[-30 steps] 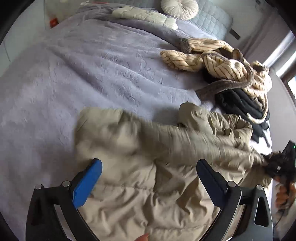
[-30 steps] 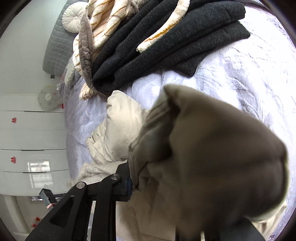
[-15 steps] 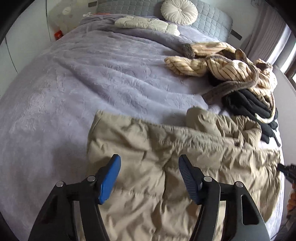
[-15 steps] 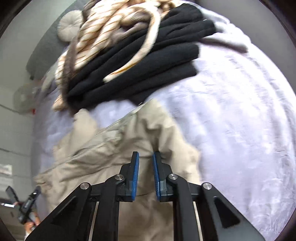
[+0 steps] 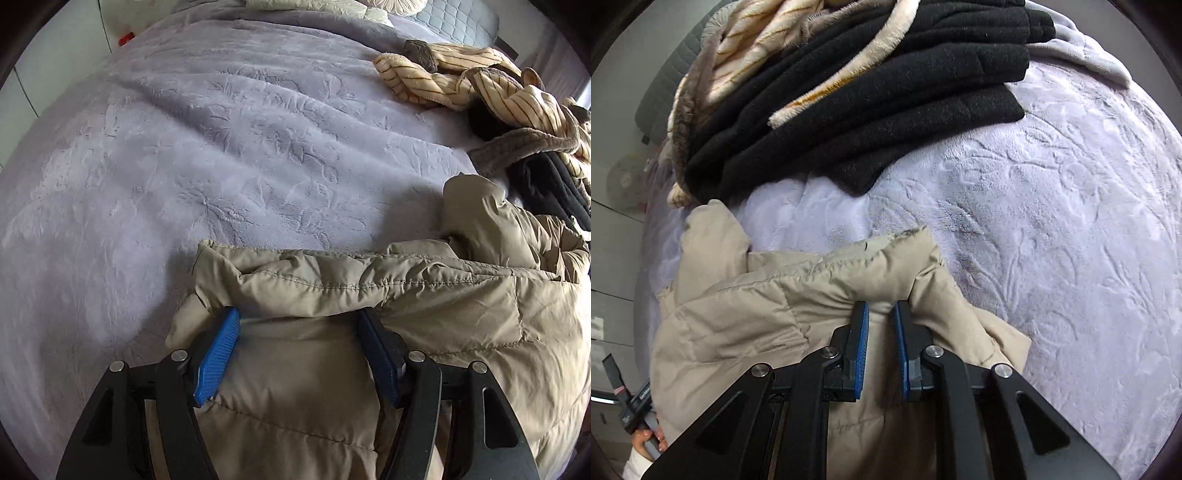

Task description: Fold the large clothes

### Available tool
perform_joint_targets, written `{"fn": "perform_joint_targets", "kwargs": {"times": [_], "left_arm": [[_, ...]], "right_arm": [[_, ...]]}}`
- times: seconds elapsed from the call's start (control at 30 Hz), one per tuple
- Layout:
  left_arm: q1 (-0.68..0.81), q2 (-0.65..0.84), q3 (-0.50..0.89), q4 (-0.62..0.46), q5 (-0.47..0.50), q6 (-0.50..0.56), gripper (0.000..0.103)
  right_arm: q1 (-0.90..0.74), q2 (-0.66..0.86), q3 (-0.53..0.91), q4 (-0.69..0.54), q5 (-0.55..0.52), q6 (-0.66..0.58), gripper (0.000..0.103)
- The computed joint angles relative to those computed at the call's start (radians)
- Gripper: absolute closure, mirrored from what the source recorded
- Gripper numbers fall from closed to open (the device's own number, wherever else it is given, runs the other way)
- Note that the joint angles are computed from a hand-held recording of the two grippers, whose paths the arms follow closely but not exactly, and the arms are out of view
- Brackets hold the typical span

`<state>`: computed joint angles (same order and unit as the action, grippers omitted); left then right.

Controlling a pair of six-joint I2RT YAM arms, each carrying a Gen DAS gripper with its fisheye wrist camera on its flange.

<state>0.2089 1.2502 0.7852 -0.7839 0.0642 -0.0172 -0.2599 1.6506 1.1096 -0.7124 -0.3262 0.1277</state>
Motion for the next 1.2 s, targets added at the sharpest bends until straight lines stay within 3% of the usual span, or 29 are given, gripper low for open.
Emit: {"fn": "perform_joint_targets", "kwargs": {"times": [0.27, 0.47, 0.67, 0.73, 1.0, 1.03, 1.07, 1.17, 1.2], "left_arm": [[0.095, -0.107, 0.09, -0.151, 0.023, 0.042, 0.034], [0.228, -0.198, 0.137, -0.328, 0.071, 0.148, 0.034], [0.351, -0.334, 0.114, -0.498, 0.111, 0.258, 0.034], [0.398, -0.382, 0.104, -0.552, 0.123, 0.302, 0.016], [0.542, -0.493, 0.067, -0.677, 0.145, 0.462, 0.015], [0.57, -0.512, 0.066, -0.692, 0.149, 0.496, 0.01], [0.604, -0.521, 0.067, -0.705, 0.154, 0.533, 0.0], [0.742, -0.536, 0.069, -0.762, 0.182, 0.674, 0.0], [0.767, -0.535, 0.069, -0.775, 0.182, 0.7, 0.0]], "right_arm": [[-0.026, -0.047, 0.05, -0.091, 0.038, -0.029, 0.086], [-0.066, -0.226, 0.013, -0.192, 0.009, -0.068, 0.068], [-0.122, -0.414, -0.067, -0.324, -0.058, -0.096, 0.067], [-0.124, -0.467, -0.092, -0.364, -0.07, -0.098, 0.067], [-0.101, -0.628, -0.172, -0.468, -0.072, -0.091, 0.066], [-0.11, -0.643, -0.177, -0.484, -0.082, -0.097, 0.066], [-0.122, -0.66, -0.184, -0.502, -0.092, -0.106, 0.062], [-0.153, -0.713, -0.207, -0.55, -0.116, -0.13, 0.045], [-0.168, -0.725, -0.213, -0.569, -0.126, -0.142, 0.044]]}}
